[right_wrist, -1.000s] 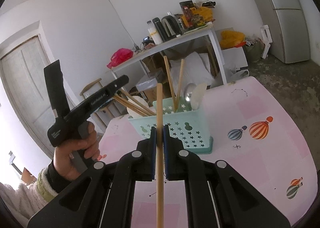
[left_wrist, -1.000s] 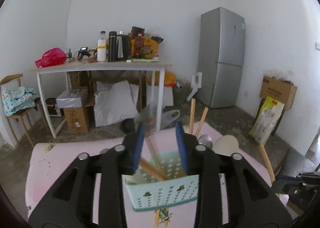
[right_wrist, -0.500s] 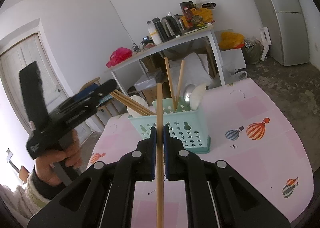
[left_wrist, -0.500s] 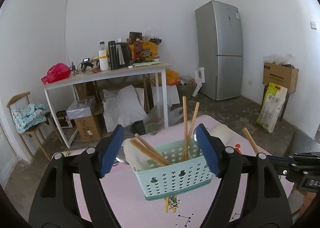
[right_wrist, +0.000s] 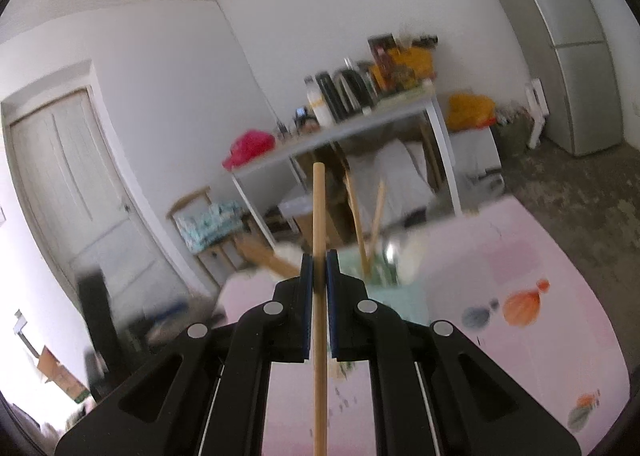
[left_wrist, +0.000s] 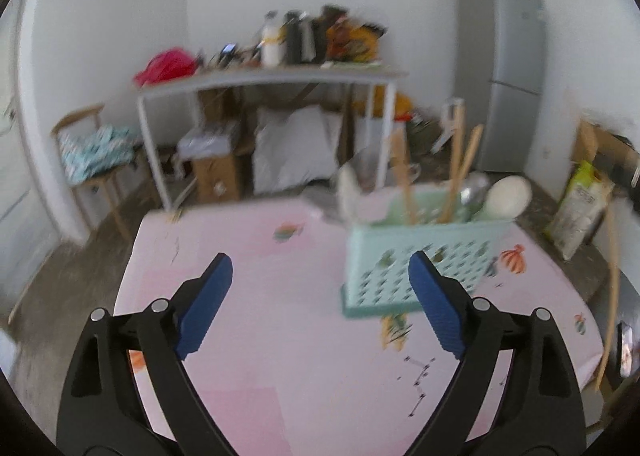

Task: Organize utensils
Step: 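Lower the right gripper's chopstick into the holder and open the right gripper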

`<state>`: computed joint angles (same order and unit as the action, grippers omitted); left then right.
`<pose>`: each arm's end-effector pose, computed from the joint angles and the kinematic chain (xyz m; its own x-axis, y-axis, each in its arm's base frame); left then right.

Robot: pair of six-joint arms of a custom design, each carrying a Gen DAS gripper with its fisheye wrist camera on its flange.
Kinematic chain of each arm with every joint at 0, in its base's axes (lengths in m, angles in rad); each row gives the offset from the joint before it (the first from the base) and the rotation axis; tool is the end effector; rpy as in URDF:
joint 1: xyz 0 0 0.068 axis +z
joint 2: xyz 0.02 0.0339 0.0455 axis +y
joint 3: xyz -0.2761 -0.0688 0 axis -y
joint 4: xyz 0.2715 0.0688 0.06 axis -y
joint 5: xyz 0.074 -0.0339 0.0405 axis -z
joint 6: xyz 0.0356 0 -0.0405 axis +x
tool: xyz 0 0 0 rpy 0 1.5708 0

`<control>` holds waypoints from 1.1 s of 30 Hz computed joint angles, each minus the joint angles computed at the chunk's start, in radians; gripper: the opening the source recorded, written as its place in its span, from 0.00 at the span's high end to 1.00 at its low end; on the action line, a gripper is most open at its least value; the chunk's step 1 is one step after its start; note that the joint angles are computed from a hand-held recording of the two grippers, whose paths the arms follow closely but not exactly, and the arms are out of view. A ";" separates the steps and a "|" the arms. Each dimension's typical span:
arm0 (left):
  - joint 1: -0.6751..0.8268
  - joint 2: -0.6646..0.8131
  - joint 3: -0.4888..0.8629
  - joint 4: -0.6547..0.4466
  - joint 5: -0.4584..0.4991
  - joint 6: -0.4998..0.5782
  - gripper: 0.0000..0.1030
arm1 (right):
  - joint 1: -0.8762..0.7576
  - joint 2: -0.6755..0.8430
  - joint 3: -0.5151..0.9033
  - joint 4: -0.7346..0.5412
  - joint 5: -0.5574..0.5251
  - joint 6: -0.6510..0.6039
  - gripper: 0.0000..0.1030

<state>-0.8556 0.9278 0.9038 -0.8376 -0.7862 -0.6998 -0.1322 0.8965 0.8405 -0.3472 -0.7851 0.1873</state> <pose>0.1449 -0.1283 0.3127 -0.5296 -0.0842 -0.8441 -0.1437 0.9896 -0.0086 0.2147 -0.0032 0.3350 -0.4848 0.1973 -0.8521 -0.4692 0.7635 0.4438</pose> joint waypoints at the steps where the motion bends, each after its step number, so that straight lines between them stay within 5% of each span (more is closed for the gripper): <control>1: 0.014 0.000 -0.008 -0.004 0.006 -0.015 0.17 | 0.019 0.019 0.002 0.079 0.015 0.044 0.93; 9: 0.145 -0.009 -0.074 0.028 0.041 -0.017 0.14 | 0.187 0.222 0.082 0.508 0.208 0.196 0.93; 14: 0.217 0.001 -0.097 0.076 0.066 0.032 0.13 | 0.295 0.361 0.148 0.640 0.372 0.192 0.93; 24: 0.314 -0.004 -0.139 0.143 0.114 0.099 0.13 | 0.428 0.559 0.215 0.721 0.598 0.106 0.93; 33: 0.350 -0.018 -0.163 0.164 0.146 0.097 0.13 | 0.425 0.578 0.166 0.703 0.600 0.019 0.93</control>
